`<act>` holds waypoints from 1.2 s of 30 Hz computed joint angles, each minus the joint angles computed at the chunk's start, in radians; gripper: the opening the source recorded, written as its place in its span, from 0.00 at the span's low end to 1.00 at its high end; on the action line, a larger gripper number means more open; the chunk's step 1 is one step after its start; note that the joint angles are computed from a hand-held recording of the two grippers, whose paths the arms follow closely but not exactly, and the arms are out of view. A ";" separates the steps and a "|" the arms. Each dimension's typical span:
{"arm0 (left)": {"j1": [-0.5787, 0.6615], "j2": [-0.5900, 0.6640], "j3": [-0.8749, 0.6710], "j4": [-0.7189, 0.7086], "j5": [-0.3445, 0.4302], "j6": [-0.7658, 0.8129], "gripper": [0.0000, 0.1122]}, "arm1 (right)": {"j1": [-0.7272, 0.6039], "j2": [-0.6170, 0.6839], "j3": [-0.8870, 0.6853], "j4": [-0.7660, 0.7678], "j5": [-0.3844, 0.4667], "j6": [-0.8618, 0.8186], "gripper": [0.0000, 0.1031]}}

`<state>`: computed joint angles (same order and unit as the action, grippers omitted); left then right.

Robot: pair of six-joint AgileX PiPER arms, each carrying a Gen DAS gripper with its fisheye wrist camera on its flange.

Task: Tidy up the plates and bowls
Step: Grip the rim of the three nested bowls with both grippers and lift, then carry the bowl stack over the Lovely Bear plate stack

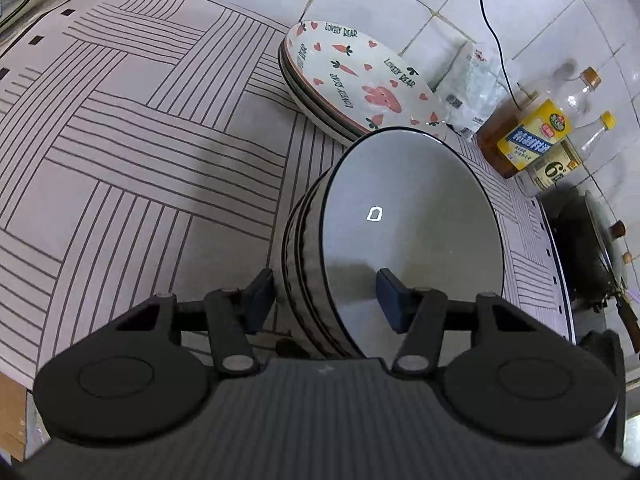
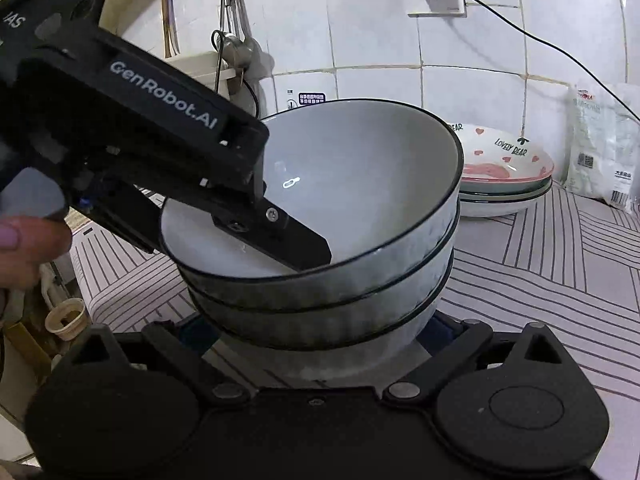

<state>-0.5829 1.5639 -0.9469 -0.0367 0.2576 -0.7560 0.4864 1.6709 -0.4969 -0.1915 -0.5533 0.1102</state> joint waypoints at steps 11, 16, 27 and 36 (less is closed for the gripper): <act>0.008 -0.043 0.017 -0.121 0.035 0.135 0.48 | 0.050 -0.029 0.072 0.132 -0.082 -0.117 0.96; -0.007 -0.083 -0.031 -0.010 0.106 0.035 0.48 | 0.068 -0.117 0.082 0.159 -0.042 -0.135 0.96; -0.032 -0.092 -0.252 0.181 0.301 -0.040 0.48 | 0.042 -0.203 -0.009 0.116 0.027 -0.129 0.96; 0.018 0.036 -0.454 0.148 0.343 0.047 0.48 | -0.030 -0.160 -0.203 0.013 0.165 -0.062 0.96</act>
<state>-0.5651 1.6004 -1.4013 0.1114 0.6011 -0.7087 0.4560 1.5113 -0.7000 -0.1787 -0.3882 0.0481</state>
